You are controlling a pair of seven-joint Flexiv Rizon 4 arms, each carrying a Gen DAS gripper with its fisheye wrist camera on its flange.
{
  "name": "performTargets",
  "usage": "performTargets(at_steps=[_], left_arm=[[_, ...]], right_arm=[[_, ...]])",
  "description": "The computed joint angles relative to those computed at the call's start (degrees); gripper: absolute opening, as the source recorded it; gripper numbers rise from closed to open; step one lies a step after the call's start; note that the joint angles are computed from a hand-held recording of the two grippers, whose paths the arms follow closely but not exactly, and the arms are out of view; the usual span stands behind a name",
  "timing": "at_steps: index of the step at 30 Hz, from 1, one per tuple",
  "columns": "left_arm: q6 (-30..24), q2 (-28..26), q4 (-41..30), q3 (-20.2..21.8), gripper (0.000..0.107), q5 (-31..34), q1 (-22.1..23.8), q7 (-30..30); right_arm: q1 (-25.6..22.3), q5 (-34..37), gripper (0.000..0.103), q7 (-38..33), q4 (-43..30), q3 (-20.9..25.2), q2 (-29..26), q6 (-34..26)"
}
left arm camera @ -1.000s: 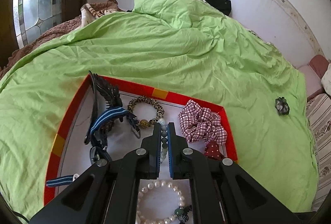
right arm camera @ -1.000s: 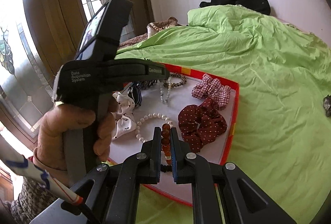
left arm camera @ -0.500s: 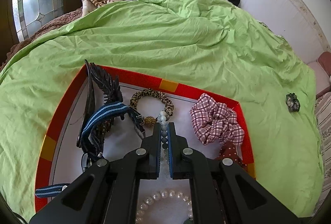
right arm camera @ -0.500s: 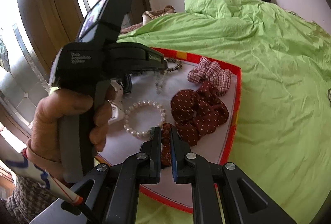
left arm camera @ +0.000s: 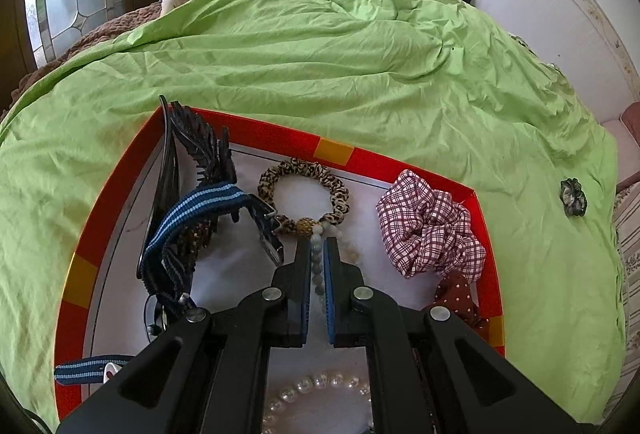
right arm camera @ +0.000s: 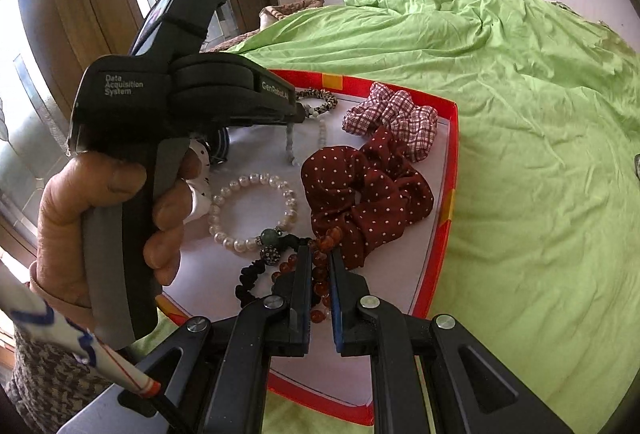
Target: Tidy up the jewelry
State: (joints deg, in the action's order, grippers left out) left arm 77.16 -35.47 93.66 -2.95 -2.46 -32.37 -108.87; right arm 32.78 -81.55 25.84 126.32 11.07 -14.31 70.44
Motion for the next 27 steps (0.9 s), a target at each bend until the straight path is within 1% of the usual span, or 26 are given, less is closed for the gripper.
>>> performTargets(at_steps=[2,3,5,6,7,8,9,13,15,16,19,21,22,24,27], left_arm=[[-0.2,0.0,-0.1,0.0,0.007,0.0,0.0,0.0],[-0.2,0.0,0.0,-0.3,0.012,0.0,0.2,0.3],[0.4,0.2,0.4,-0.6,0.018,-0.1,0.4,0.6],[0.6,0.4,0.4,-0.1,0.024,0.2,-0.1,0.3],[1.0,0.5,0.6,0.2,0.028,0.4,-0.4,0.0],[1.6,0.7,1.0,0.2,0.035,0.5,-0.4,0.0],[2.5,0.9,1.4,-0.1,0.038,0.5,-0.3,0.0],[4.8,2.1,2.9,0.5,0.041,0.7,-0.9,-0.5],[6.2,2.8,3.7,1.5,0.045,1.0,-1.7,-1.2],[6.9,3.2,4.1,2.2,0.046,1.4,-2.3,-1.7],[8.1,4.3,4.7,5.3,0.047,3.2,-4.8,-3.4],[8.3,5.0,4.7,9.3,0.05,5.3,-7.8,-5.9],[7.9,5.3,4.4,12.3,0.051,6.9,-10.2,-7.9],[7.7,5.9,4.1,16.8,0.054,10.3,-13.6,-11.8],[7.4,6.9,3.9,21.8,0.056,15.3,-17.5,-17.4]], right_arm=[[0.1,0.1,0.009,0.3,0.0,0.0,0.1,-0.5],[0.1,-0.1,0.009,0.6,0.1,0.0,0.1,-0.5],[0.1,0.6,0.01,0.5,0.2,0.2,0.2,-0.7],[0.2,1.1,0.012,0.4,0.4,0.3,0.3,-1.1],[0.2,1.3,0.015,0.5,0.4,0.3,0.4,-1.2],[0.2,1.3,0.023,0.7,0.6,0.3,0.5,-1.2],[0.2,1.0,0.03,1.2,0.7,0.2,0.7,-1.1],[0.6,1.6,0.037,1.0,1.0,0.9,1.6,-2.5],[0.9,1.8,0.046,1.4,1.3,1.2,2.3,-3.5],[1.0,1.7,0.047,1.7,1.5,1.4,2.8,-3.9],[1.4,2.6,0.047,1.8,2.4,2.3,4.5,-5.7],[1.8,3.9,0.051,1.5,3.1,3.2,5.8,-7.5],[2.1,4.5,0.052,1.4,3.5,3.6,6.4,-8.5],[2.7,6.3,0.054,1.1,4.5,4.7,7.9,-11.3],[2.9,8.5,0.054,1.6,6.2,5.8,9.9,-13.0]])
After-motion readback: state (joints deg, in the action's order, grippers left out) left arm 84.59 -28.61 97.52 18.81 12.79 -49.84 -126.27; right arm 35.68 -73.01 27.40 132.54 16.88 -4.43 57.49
